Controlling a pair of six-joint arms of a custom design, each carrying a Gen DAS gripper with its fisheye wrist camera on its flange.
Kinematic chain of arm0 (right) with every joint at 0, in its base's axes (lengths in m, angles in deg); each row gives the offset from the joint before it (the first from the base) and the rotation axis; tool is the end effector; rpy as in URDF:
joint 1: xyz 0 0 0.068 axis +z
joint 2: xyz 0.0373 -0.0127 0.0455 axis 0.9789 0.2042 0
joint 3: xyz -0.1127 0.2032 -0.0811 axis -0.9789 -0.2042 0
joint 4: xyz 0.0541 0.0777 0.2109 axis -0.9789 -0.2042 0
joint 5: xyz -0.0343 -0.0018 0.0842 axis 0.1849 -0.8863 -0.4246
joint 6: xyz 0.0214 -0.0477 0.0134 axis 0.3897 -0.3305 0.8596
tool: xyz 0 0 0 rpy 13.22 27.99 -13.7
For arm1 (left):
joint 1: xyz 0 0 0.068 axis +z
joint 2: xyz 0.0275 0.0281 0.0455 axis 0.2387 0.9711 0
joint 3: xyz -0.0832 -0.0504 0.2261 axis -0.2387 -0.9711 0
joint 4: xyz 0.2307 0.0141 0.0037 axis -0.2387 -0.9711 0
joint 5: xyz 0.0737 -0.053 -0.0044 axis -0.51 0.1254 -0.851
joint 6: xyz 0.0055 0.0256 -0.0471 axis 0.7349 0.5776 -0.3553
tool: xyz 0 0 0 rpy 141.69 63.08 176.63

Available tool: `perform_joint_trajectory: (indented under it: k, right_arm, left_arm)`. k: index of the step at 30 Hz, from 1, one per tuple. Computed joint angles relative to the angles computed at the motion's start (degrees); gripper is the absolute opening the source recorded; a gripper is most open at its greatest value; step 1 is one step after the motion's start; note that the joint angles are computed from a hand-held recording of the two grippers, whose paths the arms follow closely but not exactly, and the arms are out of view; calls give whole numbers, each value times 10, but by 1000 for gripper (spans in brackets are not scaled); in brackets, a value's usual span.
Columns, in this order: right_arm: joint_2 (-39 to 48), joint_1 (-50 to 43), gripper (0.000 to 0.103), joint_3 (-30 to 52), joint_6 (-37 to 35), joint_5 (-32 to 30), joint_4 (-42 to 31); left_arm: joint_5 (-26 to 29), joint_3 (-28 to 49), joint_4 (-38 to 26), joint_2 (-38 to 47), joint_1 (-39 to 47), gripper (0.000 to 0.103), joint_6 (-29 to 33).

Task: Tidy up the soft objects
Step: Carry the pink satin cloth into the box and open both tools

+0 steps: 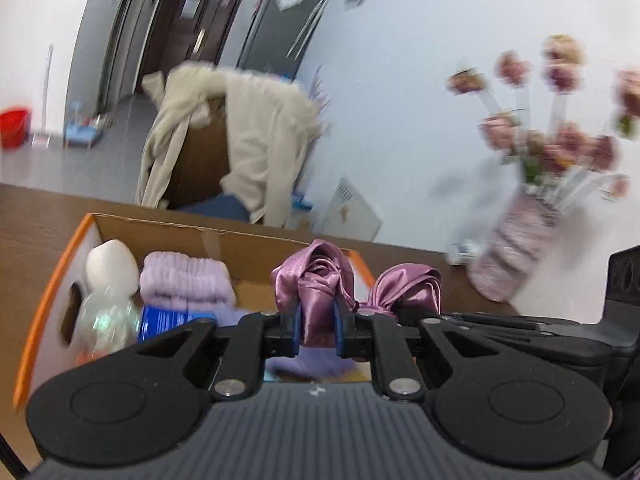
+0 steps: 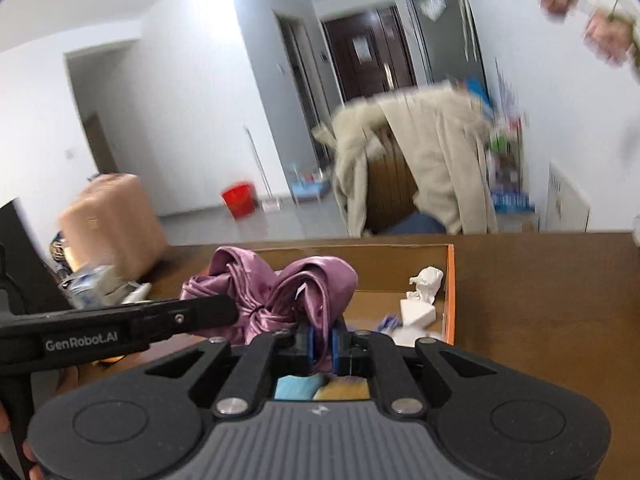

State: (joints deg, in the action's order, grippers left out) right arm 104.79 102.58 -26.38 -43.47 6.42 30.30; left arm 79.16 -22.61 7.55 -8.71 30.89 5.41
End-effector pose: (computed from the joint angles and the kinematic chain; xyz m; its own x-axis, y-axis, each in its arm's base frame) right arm 0.2592 0.1254 0.1949 -0.6511 -0.0418 -0.7578 -0.4137 0.8566 0.3082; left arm 0.2110 0.0452 0.2130 -0.5927 -0.2063 -0.7786 0.1301 0.9294 -0.3453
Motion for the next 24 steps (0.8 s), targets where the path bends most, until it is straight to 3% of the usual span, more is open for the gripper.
perform_joint_trajectory:
  k: [4,7,10,15,18,20,22,24]
  right_arm:
    - [224,-8,9,216,-9,16,-75]
    - [333,-9,11,329,-1,13,-123]
    - [395,-9,9,409,15,22,-173]
    - [431,18,15,472,-15,81,-230]
    - [401,17,22,444,-22,81,-218]
    - [369,11,29,421,-23,77,-216]
    - [337,4,53,406,-26,69,-218]
    - [287,2,60,372,-24,78,-208]
  left_arm:
    - [-46,141,31,247,-34,15,-17]
    - [-91,217,22,353,-53,16,-19]
    - [-81,262,-9,412,-49,17,-20]
    - [-99,279,-31,422,-52,32,-10]
    - [-92,257,-35,385,-42,44,-2]
    - [-92,234,-38,341,-37,47,14]
    - [-86,228,-70,299,-30,48,37]
    - [-69,232,-112,257,-20,50,54]
